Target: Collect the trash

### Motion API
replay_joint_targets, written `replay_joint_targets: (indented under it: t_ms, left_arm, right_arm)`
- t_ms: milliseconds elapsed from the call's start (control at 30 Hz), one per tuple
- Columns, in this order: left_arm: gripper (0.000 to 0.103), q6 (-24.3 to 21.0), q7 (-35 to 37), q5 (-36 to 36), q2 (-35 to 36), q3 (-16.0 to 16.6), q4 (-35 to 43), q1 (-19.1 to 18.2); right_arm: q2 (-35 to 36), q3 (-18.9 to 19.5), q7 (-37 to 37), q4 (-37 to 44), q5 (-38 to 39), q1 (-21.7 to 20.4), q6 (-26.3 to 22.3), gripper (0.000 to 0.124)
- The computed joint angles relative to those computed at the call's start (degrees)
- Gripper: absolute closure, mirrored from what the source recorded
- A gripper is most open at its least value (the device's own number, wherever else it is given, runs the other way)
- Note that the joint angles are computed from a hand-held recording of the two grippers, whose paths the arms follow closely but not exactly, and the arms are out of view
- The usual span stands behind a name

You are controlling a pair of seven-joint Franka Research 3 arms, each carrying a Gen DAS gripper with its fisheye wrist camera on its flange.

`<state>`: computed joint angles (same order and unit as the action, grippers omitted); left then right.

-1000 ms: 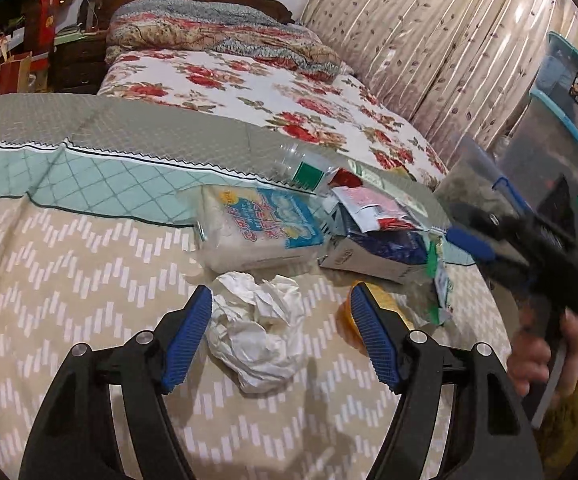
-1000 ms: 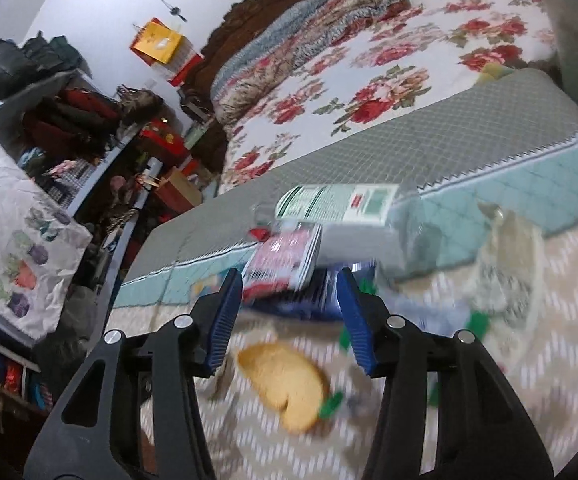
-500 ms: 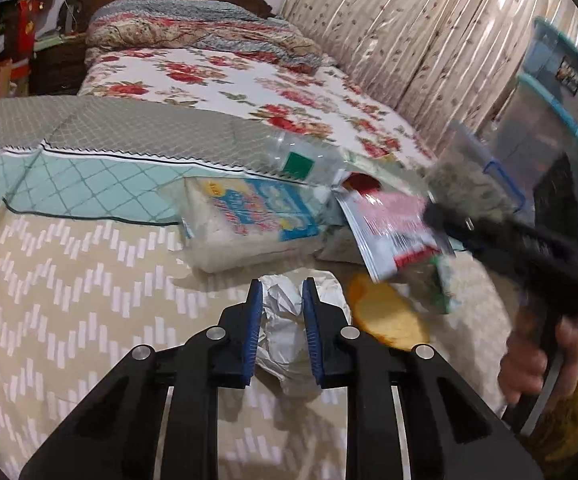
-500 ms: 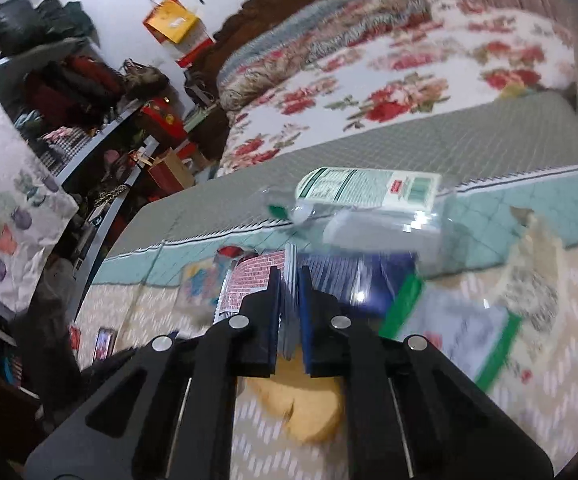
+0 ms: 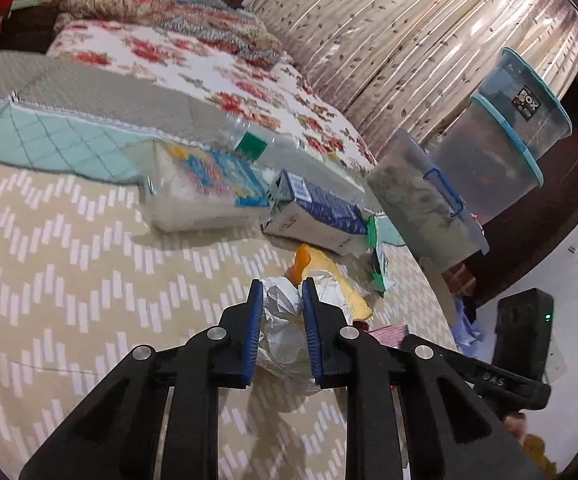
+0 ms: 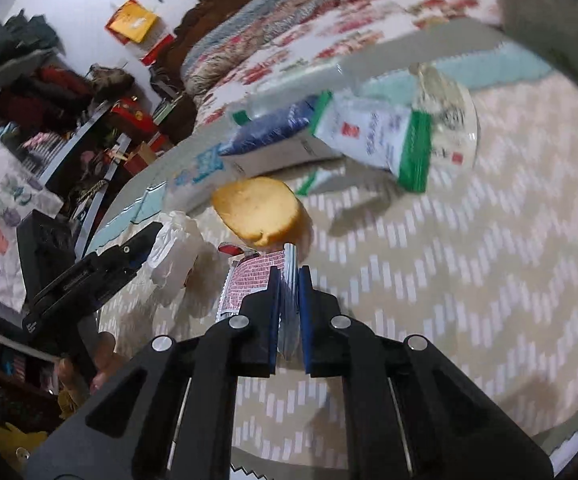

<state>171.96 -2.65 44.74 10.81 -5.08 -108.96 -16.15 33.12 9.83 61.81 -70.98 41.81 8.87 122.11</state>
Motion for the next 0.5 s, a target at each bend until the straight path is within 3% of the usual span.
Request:
replay_joint_targets:
  t_ms: [267, 500]
  left_arm:
    - [0.084, -0.81, 7.97, -5.58, 0.98, -1.94, 0.96, 0.58]
    - [0.083, -1.61, 10.01, -6.76, 1.41, -1.25, 1.50, -0.46]
  right_arm:
    - [2.54, -1.91, 6.46, 3.57, -6.67, 2.55, 0.33, 0.112]
    - [2.70, -2.29, 7.36, 4.26, -10.18, 2.97, 3.75, 0.112]
